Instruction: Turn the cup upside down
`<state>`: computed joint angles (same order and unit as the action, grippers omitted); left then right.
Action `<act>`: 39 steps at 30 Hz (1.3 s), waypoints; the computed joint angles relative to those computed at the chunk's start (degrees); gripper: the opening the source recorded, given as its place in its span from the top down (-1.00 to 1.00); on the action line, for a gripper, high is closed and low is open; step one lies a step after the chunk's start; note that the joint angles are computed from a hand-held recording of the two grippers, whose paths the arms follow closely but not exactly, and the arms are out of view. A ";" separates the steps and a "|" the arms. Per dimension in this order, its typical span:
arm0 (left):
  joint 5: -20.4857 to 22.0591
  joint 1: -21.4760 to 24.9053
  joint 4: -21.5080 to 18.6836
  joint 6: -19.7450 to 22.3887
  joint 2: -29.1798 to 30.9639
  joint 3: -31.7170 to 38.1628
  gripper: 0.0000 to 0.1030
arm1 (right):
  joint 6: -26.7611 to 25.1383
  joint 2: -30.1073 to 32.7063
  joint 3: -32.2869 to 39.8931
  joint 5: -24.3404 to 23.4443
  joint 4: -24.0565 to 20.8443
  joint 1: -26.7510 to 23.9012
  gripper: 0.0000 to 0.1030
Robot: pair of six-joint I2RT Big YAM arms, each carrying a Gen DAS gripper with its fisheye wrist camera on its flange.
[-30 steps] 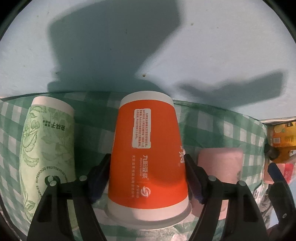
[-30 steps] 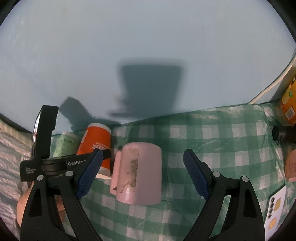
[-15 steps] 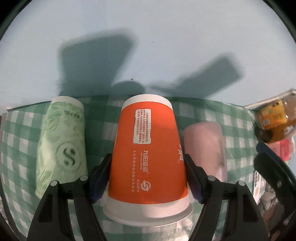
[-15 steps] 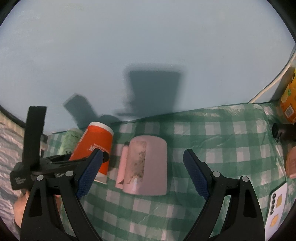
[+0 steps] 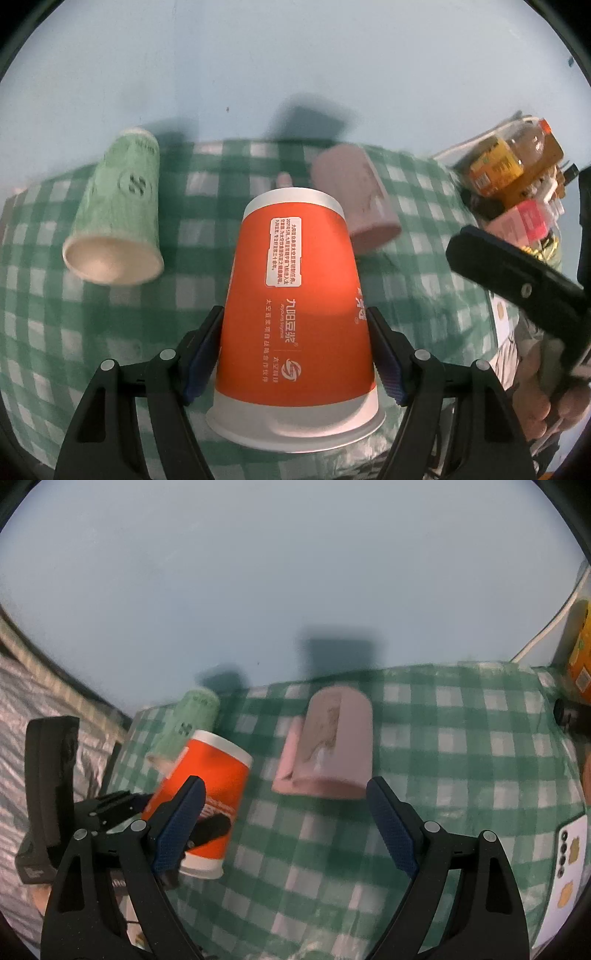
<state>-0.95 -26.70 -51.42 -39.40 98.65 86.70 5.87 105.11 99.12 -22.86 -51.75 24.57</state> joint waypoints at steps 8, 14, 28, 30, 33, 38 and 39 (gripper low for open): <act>-0.32 -2.94 4.95 -2.91 -2.72 -6.87 -0.47 | 0.01 -2.70 -5.99 -0.87 2.20 -0.32 -0.71; 0.42 -3.78 6.41 -4.17 -2.26 -8.70 -0.47 | -0.37 -2.72 -8.33 -1.48 1.94 -0.36 -0.71; -0.65 -5.01 4.63 -3.51 -0.51 -7.19 -0.57 | -1.01 -2.19 -9.60 -1.86 0.87 -0.01 -0.71; -0.56 -5.06 4.74 -3.47 -0.75 -7.21 -0.61 | -0.97 -2.18 -9.55 -1.78 0.92 0.07 -0.71; -2.01 -5.32 4.76 -3.34 -1.74 -7.37 -0.68 | -1.09 -2.31 -9.54 -1.79 1.03 0.18 -0.71; -2.14 -5.26 5.36 -3.26 -3.81 -8.24 -0.71 | -0.80 -3.00 -9.72 -1.63 1.35 0.53 -0.71; -2.33 -5.29 5.53 -3.30 -4.23 -8.43 -0.71 | -0.81 -3.14 -9.74 -1.62 1.48 0.63 -0.71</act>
<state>-3.28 -31.99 -45.89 -42.71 94.42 78.27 5.06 101.97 89.38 -24.48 -50.27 25.20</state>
